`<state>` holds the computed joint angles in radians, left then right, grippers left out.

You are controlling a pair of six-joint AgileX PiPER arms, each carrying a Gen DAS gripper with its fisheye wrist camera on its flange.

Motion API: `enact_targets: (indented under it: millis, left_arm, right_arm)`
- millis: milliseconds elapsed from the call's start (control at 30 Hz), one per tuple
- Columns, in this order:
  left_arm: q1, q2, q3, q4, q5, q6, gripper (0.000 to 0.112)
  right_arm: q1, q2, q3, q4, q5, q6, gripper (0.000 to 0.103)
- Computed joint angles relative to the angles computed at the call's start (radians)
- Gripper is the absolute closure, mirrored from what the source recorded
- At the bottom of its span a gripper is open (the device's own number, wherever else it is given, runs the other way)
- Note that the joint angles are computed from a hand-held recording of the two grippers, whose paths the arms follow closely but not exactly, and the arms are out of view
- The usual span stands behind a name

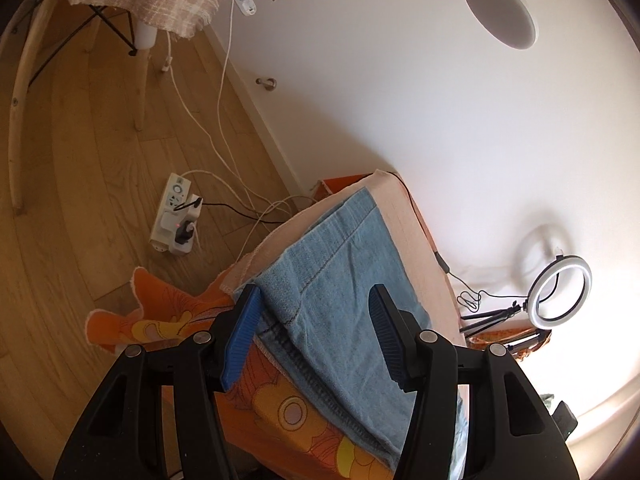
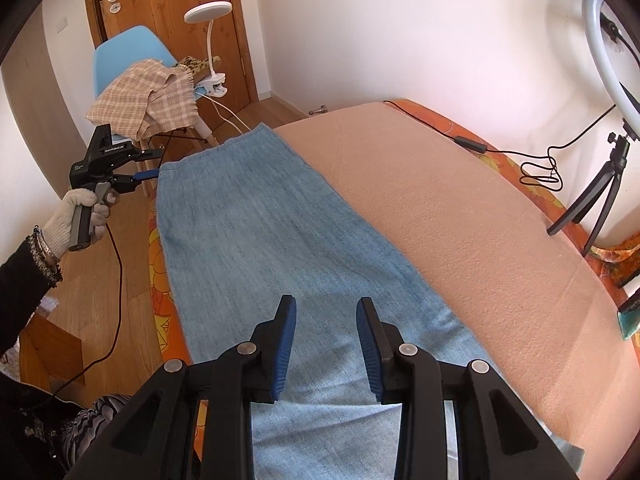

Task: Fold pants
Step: 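Move the left tool to the folded jeans edge and close on it, then lift the edge with the left tool while the right tool closes on the jeans beside it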

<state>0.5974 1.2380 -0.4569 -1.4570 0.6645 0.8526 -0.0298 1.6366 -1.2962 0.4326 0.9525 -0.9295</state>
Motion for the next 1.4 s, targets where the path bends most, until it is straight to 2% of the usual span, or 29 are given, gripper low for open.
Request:
enact_targets:
  millis: [133, 200, 400, 600, 667, 800, 933, 1033, 1133, 1167, 1233, 1267, 1400]
  left_arm:
    - [0.032, 0.018, 0.023, -0.009, -0.024, -0.006, 0.057]
    - [0.076, 0.062, 0.035, -0.066, 0.033, 0.07, 0.057]
    - [0.098, 0.113, 0.041, -0.159, 0.108, 0.191, 0.057]
    - [0.107, 0.095, 0.037, -0.149, 0.156, 0.172, 0.057]
    - [0.094, 0.079, 0.036, -0.147, 0.151, 0.159, 0.057]
    - [0.018, 0.065, 0.009, -0.104, 0.079, 0.118, 0.057]
    - [-0.032, 0.097, -0.004, -0.126, 0.037, 0.099, 0.057]
    - [-0.135, 0.085, -0.042, -0.066, -0.09, 0.027, 0.057]
    - [-0.239, 0.07, -0.081, 0.063, -0.219, -0.093, 0.061]
    - [-0.253, 0.07, -0.083, 0.073, -0.239, -0.099, 0.064]
    - [-0.275, 0.067, -0.085, 0.069, -0.271, -0.089, 0.095]
    - [-0.285, 0.062, -0.086, 0.075, -0.288, -0.095, 0.098]
    - [-0.307, 0.002, -0.074, -0.009, -0.314, -0.004, 0.099]
  right_arm:
    - [-0.001, -0.014, 0.011, -0.003, -0.001, 0.002, 0.07]
    - [0.006, -0.025, 0.023, -0.015, -0.009, -0.002, 0.07]
    - [0.021, -0.029, 0.032, -0.038, -0.027, 0.017, 0.07]
    - [0.014, -0.022, 0.035, -0.05, -0.041, 0.034, 0.07]
    - [0.01, -0.02, 0.035, -0.048, -0.04, 0.034, 0.07]
    - [0.011, -0.015, 0.034, -0.049, -0.037, 0.033, 0.07]
    - [0.018, -0.016, 0.038, -0.047, -0.036, 0.028, 0.07]
    - [0.026, -0.018, 0.039, -0.05, -0.039, 0.034, 0.07]
    - [0.026, -0.018, 0.034, -0.041, -0.031, 0.033, 0.07]
    - [0.025, -0.018, 0.03, -0.037, -0.026, 0.034, 0.07]
    - [0.023, -0.017, 0.024, -0.034, -0.022, 0.038, 0.07]
    - [0.022, -0.015, 0.02, -0.034, -0.021, 0.043, 0.07]
    - [0.014, 0.011, -0.016, -0.023, 0.014, 0.077, 0.07]
